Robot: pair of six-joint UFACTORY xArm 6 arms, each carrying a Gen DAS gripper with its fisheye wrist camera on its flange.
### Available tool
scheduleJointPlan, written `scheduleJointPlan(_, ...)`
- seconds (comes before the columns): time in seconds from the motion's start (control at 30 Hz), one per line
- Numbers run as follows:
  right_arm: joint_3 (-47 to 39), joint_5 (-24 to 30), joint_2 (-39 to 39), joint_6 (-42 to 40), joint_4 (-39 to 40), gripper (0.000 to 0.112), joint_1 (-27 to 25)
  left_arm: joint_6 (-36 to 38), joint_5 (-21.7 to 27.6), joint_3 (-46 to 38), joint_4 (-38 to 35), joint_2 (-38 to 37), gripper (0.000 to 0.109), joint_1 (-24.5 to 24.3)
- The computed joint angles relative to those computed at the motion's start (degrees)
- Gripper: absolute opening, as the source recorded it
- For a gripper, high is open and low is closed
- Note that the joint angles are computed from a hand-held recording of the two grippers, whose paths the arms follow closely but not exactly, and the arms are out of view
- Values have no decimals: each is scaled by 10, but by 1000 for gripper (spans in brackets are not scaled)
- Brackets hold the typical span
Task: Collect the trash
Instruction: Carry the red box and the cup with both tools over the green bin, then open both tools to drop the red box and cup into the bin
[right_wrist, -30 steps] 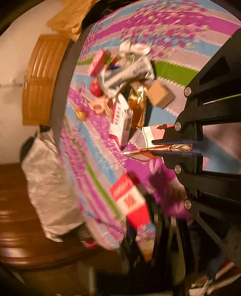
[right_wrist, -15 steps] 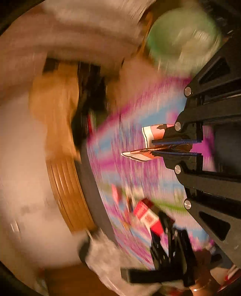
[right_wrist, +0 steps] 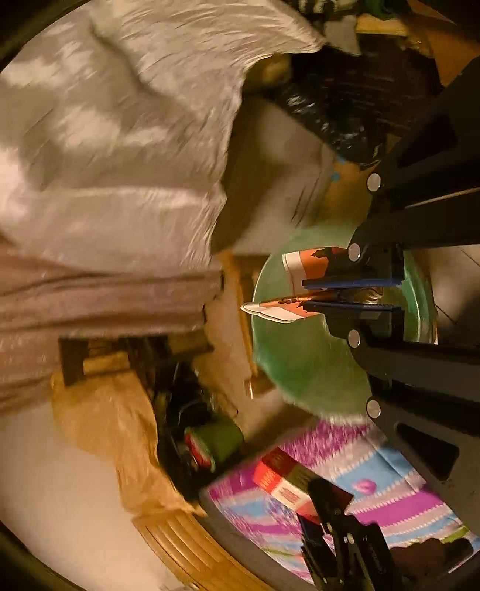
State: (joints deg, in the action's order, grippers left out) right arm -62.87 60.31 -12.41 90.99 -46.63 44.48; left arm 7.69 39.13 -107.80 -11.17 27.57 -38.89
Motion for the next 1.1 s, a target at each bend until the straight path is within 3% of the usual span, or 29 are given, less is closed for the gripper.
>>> scheduleJointPlan(0.23,25,-38,6,-29,31,7,-44,-34,92,-207,64,141,55,-27)
scheduleJointPlan(0.67,-6,-81,59,-73,42,8,-80,-23,169,-371,40,244,56,-22)
scheduleJointPlan(0.7,-13,-76,65,-75,45,12,-81,-20,173,-382,38,250,62,-22)
scheduleJointPlan(0.73,-15,-75,67,-70,43,28,-81,-20,168,-380,40,249,68,-22)
scheduleJointPlan(0.77,-13,-80,65,-61,34,36,-81,-22,150,-354,44,235,77,-23)
scheduleJointPlan(0.93,-5,-79,59,-42,27,35,-80,-35,149,-351,50,232,77,-22)
scheduleJointPlan(1.1,-2,-64,49,-19,10,35,-71,-31,113,-279,63,191,77,-26)
